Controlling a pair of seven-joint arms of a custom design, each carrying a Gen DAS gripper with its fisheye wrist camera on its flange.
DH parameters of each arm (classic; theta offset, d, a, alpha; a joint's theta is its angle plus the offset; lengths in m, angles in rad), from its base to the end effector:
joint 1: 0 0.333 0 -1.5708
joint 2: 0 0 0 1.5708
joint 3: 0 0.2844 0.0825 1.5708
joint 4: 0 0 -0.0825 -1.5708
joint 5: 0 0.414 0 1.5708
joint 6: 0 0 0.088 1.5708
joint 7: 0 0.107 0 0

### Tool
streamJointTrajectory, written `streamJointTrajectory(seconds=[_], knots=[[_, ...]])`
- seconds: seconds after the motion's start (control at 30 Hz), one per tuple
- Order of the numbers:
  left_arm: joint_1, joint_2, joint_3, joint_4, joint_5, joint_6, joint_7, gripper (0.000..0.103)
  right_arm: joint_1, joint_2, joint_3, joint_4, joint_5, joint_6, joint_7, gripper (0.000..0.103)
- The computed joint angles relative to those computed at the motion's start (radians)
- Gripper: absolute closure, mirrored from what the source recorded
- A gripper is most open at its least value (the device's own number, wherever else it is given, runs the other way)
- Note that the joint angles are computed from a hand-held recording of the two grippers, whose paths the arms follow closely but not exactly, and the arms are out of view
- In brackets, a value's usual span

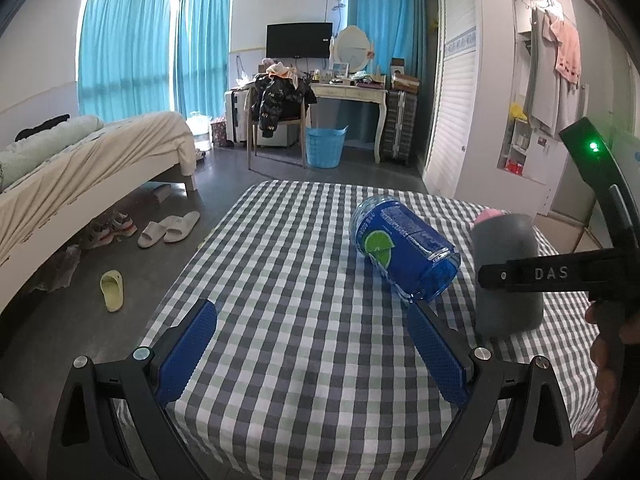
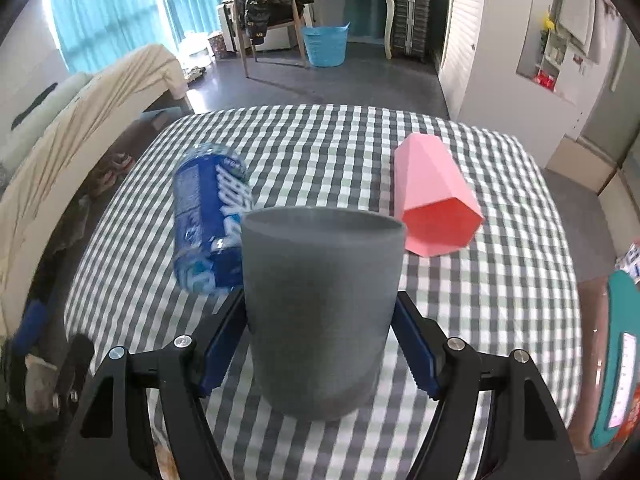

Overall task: Flip cup upside down
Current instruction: 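Lift the grey cup with the right gripper and rotate it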

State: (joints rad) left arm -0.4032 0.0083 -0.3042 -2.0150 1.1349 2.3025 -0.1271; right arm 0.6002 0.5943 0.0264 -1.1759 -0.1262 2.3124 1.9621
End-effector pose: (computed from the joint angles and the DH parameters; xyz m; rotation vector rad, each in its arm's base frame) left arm 0.4780 -0.3835 0.4423 -1.8438 1.3573 -0.7430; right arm 0.6368 0.4510 0.4753 -2.1047 1.5748 -0.3300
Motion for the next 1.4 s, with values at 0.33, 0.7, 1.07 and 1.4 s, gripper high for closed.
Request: streamJointTrajectory(seconds=[0.33,0.7,1.07,1.4], knots=[[-0.015,0.072,0.016,0.072,-0.025,-0.018,0.06,0.004,-0.02,0.032,0.009,0.022,0.049,-0.002,-0.052,0.031],[-0.035,0.068,0.025,0.071,-0.02,-0.042,0.071,0.004,-0.024,-0.041,0.01,-0.138,0.071,0.126,-0.033,0.031],[-0.031,0.063,0.016,0.054,-0.019,-0.066,0.064,0.004,-0.008,-0.299,0.024,-0.521,-0.078,0.261,0.1,0.031],[-0.07,0.077,-0.004,0.119,0.048,-0.145,0.027,0.004,-0.017,-0.466,-0.023,-0.701,-0.397,0.515,0.322,0.012]])
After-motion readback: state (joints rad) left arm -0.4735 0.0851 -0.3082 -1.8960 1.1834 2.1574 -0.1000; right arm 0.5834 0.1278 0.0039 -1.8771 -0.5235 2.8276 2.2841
